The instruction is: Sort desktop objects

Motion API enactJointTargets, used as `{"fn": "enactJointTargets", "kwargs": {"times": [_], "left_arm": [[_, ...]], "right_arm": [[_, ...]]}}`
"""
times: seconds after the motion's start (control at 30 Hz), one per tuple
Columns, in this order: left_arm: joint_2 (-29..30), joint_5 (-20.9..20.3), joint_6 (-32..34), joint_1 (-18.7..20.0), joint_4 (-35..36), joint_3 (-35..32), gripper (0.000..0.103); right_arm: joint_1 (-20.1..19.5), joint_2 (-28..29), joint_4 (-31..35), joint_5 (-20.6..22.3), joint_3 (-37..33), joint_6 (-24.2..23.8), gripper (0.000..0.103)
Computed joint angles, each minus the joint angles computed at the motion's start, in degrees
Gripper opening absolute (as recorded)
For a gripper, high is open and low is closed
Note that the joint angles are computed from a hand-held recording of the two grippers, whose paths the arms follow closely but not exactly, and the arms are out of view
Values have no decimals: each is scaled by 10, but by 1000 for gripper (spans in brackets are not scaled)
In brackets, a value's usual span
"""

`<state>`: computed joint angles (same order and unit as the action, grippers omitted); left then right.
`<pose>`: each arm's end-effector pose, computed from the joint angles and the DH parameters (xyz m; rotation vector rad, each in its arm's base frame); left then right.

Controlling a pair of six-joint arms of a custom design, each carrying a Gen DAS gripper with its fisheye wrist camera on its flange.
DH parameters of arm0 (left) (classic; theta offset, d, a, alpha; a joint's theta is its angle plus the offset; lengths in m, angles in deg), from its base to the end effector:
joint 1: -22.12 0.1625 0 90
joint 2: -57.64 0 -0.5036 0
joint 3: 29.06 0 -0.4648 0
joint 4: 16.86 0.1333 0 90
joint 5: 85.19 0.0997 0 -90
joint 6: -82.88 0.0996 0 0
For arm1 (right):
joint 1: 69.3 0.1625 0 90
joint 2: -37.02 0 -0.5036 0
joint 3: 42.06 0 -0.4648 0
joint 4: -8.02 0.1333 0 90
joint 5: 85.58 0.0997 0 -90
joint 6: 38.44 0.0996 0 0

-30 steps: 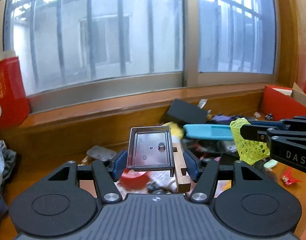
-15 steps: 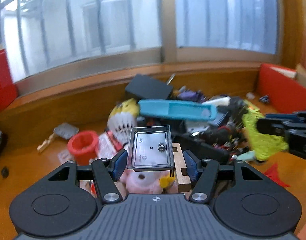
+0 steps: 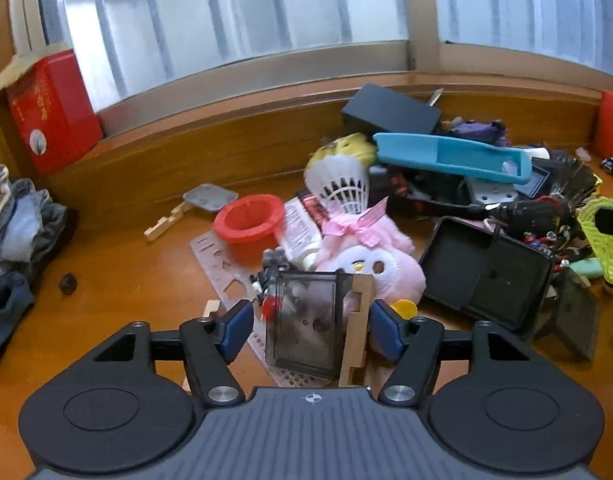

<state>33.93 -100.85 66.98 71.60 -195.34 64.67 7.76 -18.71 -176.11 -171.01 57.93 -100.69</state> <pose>-0.2955 -0.6985 -0.0658 0.1793 1.9380 -0.9689 -0.0318 -0.7690 0.2665 1.0828 -2.2482 0.9798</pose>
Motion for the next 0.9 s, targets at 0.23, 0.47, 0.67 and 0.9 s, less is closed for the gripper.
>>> {"fn": "enactJointTargets", "kwargs": {"times": [0.23,0.47,0.67,0.9], "left_arm": [[-20,9,-11,-4,21,37,84],[-43,-2,-27,-3,38,67,85],[-43,-36,36,4,-2,68,85],[-47,-78,41,19,-4,68,83]], "right_arm": [[14,20,2,-39,-16,39,39],[13,-18,57,-14,14,-12,56],[18,-64,251,-14,15,-135,60],[31,-70,333,-47,25,-221,60]]}}
